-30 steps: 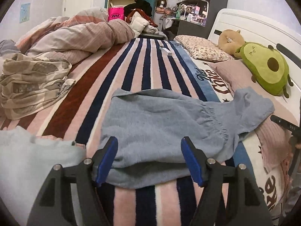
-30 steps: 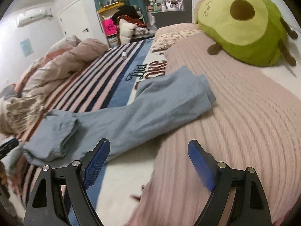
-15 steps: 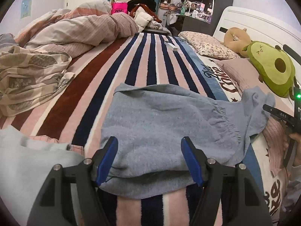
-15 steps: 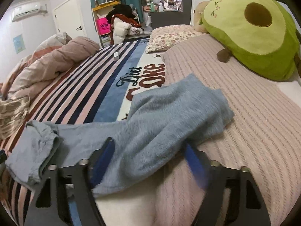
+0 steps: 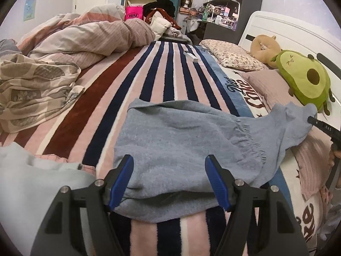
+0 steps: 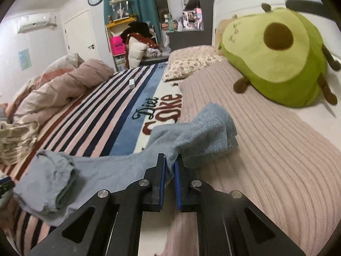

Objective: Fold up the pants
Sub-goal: 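Pull the cuff end straight along the bed with the right gripper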

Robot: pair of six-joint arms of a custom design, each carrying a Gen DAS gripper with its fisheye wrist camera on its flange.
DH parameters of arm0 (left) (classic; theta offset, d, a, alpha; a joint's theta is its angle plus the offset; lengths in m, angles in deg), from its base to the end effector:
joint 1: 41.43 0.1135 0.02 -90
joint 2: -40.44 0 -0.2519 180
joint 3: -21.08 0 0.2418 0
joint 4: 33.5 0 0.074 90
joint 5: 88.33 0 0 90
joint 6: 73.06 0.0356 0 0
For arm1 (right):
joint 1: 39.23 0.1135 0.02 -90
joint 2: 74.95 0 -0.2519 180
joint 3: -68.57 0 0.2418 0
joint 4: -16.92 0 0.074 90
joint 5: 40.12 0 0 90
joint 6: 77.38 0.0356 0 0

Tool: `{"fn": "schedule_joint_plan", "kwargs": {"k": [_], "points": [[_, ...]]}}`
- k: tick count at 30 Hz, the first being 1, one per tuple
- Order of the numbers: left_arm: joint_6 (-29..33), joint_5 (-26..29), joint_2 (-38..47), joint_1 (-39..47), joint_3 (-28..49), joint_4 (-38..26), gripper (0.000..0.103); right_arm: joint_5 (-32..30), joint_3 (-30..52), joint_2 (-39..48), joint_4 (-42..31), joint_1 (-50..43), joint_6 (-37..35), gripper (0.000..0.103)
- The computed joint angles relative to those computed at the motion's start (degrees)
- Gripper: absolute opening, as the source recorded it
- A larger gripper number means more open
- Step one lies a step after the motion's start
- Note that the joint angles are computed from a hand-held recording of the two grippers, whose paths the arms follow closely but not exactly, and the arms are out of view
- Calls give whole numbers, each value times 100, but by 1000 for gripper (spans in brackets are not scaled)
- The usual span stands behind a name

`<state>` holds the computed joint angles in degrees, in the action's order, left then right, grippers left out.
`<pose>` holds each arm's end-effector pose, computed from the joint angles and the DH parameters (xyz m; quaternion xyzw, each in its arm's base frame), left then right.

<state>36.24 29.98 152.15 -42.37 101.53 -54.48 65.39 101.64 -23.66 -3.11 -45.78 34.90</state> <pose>0.3841 -0.0232 0.1388 0.2391 0.8893 -0.1784 0.3467 0.1750 -0.0297 0.1674 0.2790 0.8488 -0.0611 0.4450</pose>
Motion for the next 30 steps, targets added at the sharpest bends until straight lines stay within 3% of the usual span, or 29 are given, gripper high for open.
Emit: {"fn": "schedule_joint_plan", "kwargs": {"k": [4,9,10,13,14,16,17,18,19,21,23,25,26,30], "points": [[41,21,-134,30,-117,-13,66,-260,-145,-540,-438,-155,196,3],[102,65,-183,40,-147,-46,66,261,-331,-1944,-1467,102,349,1],[81,66,-183,35,-148,-46,66,413,-304,-2205,-1760,155,406,0],[77,118,-179,30,-160,-50,66,1739,-65,-2966,-2847,705,556,0],[58,88,-173,17,-160,-34,66,1561,19,-3312,-3182,516,540,1],[15,36,-131,5,-128,-19,66,162,112,-3618,-3433,-585,231,7],[-18,61,-95,22,-89,-35,66,-381,119,-3580,-3466,-988,146,19],[-38,94,-73,37,-61,-52,67,-611,103,-3433,-3422,-1103,82,58],[-43,126,-55,54,-43,-62,67,-592,52,-3267,-3317,-1013,88,79],[-16,116,-35,67,-19,-70,68,-404,-72,-2607,-2895,-712,118,79],[20,97,27,83,33,-79,68,-691,-255,-1779,-2079,-790,54,80],[36,89,108,101,105,-98,68,-170,-350,-868,-1188,-399,93,83],[47,84,150,112,142,-109,68,87,-294,-362,-786,-214,43,83],[71,-30,357,122,306,-96,68,47,115,1453,510,-175,-150,82]]}}
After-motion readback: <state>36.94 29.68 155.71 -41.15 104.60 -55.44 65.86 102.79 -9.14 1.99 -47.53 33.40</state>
